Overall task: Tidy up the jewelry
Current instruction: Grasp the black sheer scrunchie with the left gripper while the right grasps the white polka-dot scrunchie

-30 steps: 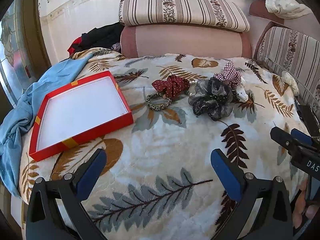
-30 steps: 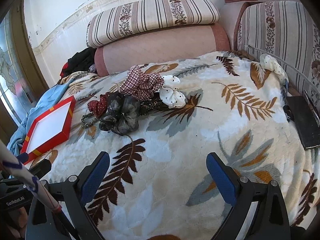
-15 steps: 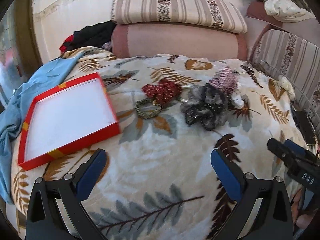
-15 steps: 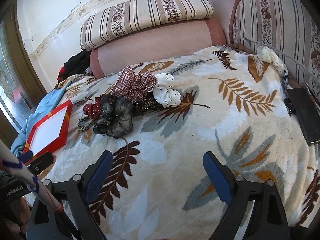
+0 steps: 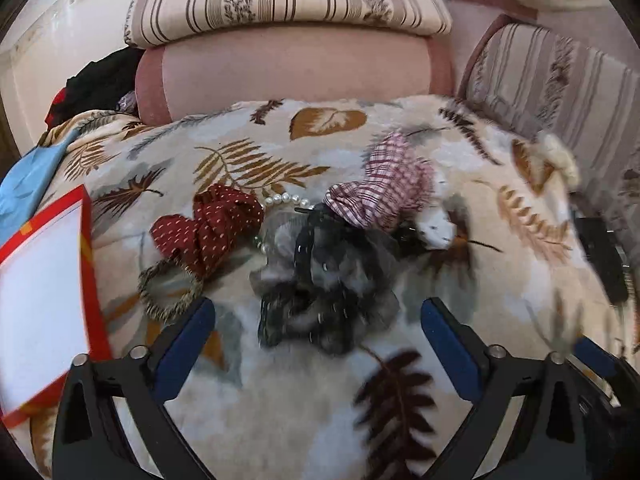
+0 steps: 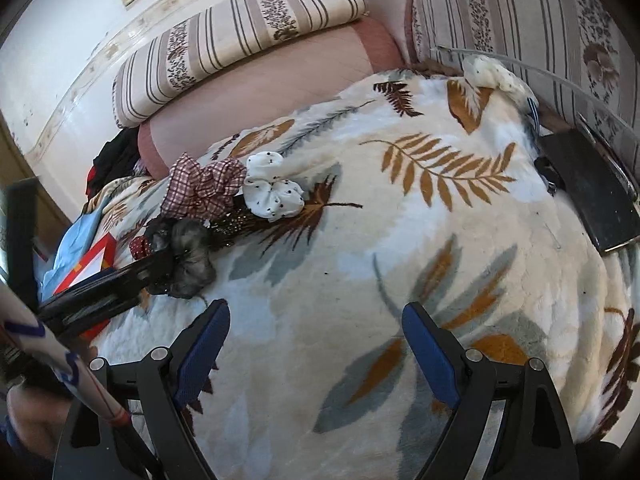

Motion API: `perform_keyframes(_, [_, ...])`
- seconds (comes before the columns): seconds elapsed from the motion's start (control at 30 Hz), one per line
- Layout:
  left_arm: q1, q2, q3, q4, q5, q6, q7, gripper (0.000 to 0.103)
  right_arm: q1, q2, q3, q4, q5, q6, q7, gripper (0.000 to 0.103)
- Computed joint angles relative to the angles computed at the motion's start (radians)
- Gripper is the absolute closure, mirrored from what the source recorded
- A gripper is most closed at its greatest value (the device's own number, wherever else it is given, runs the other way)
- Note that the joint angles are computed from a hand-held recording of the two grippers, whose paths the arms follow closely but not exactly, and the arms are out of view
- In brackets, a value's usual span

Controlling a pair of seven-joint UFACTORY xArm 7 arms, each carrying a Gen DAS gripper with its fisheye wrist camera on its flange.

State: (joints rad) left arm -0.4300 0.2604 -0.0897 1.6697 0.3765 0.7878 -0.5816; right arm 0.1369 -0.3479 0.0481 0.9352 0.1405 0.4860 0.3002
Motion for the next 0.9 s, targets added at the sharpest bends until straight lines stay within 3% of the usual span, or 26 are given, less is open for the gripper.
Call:
perform_keyframes(0.1, [0.038, 0.060, -0.022, 0.054, -0.121, 0.023, 0.081, 0.075, 0.004, 0.005, -0.001, 0.004, 0.001, -0.001, -0.007, 0.012])
perform_keyframes(0.17, [0.046, 0.035, -0.017, 0.009, -0.151, -0.027, 0.087, 0.076, 0.007, 0.006, -0.002, 0.005, 0.004, -0.003, -0.014, 0.012])
perform_keyframes(0.27, [0.068, -0.045, -0.024, -0.100, -0.196, -0.117, 0.128, 0.094, 0.012, 0.006, -0.008, 0.004, 0.016, -0.013, -0.025, 0.012])
perform_keyframes(0.43, [0.117, -0.209, -0.036, -0.291, -0.294, -0.227, 0.203, 0.097, 0.040, 0.034, -0.024, 0.038, 0.057, -0.041, -0.089, 0.012])
perform_keyframes(0.6, [0.152, -0.277, -0.033, -0.370, -0.243, -0.290, 0.184, 0.097, 0.064, 0.111, -0.029, 0.136, 0.108, -0.034, -0.165, 0.012])
perform_keyframes(0.77, [0.181, -0.279, -0.028, -0.402, -0.258, -0.358, 0.198, 0.097, 0.025, 0.295, -0.012, 0.354, 0.071, 0.031, -0.170, 0.015])
perform_keyframes(0.9, [0.192, -0.256, -0.025, -0.392, -0.305, -0.370, 0.240, 0.097, -0.010, 0.462, 0.004, 0.543, 0.136, 0.119, -0.246, 0.025])
